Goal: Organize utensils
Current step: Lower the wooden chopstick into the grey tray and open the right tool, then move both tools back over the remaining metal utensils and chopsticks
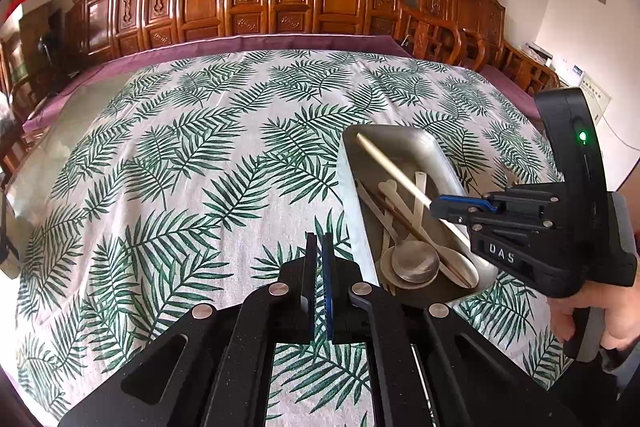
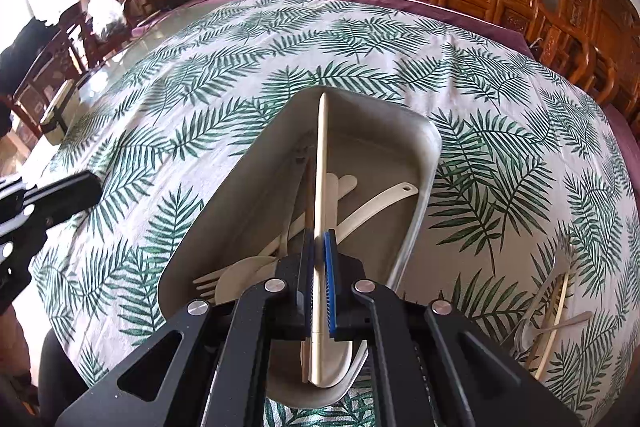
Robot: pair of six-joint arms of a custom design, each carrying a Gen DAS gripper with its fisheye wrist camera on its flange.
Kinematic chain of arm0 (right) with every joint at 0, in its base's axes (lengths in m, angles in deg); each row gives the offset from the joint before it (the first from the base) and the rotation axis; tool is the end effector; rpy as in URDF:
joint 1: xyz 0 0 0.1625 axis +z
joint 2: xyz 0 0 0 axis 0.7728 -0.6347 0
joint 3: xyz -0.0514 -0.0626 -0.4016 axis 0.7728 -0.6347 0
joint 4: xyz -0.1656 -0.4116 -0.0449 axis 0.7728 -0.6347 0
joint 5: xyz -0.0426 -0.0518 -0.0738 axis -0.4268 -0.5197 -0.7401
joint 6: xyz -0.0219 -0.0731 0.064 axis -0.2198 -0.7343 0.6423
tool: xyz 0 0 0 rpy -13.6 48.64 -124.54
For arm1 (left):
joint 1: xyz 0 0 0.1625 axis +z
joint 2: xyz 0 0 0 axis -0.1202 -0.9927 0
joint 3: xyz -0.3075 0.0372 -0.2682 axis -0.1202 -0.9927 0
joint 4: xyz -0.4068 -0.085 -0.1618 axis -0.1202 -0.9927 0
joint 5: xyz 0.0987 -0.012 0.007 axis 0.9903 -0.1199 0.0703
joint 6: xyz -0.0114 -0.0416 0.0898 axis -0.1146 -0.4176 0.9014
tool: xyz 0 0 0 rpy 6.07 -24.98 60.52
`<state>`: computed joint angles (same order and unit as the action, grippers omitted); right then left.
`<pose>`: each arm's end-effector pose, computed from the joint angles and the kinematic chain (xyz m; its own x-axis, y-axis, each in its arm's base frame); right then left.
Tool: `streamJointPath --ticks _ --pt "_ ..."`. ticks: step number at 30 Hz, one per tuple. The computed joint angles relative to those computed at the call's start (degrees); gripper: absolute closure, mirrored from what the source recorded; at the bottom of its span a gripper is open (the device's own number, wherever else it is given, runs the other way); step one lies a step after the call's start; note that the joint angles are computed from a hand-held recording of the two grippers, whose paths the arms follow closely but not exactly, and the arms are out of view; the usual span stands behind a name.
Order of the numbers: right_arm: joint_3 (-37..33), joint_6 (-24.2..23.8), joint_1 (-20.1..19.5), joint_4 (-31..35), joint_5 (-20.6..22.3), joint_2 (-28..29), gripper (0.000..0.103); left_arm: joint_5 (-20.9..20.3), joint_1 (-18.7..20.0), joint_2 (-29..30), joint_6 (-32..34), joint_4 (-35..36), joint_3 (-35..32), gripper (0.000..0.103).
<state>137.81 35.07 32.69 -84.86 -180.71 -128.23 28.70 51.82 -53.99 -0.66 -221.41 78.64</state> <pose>0.0076 -0.8138 0.3220 -0.6580 -0.5329 0.5320 -0.6629 0.7451 -0.0736 -0.4150 -0.7160 -0.0909 -0.7661 0.0001 -0.6427 0.4272 0.7472 -0.5091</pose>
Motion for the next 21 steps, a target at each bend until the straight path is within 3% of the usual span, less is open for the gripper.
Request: streamJointPath --ticks 8,17,21 --pt "1.1 -1.9 -1.5 0.3 4.5 -3.7 0.096 -0.8 -0.8 0.9 1.3 -0.3 -1.1 0.101" --pt "2.1 -4.8 -5.7 -1.5 4.8 -8.7 0.096 -0.4 -2.5 3.3 4.0 -1.8 -3.7 0.1" --pt "1.8 -4.8 -7.5 -1.9 5.1 -10.3 0.096 -0.4 -3.3 4.2 5.5 -2.6 -4.6 0.083"
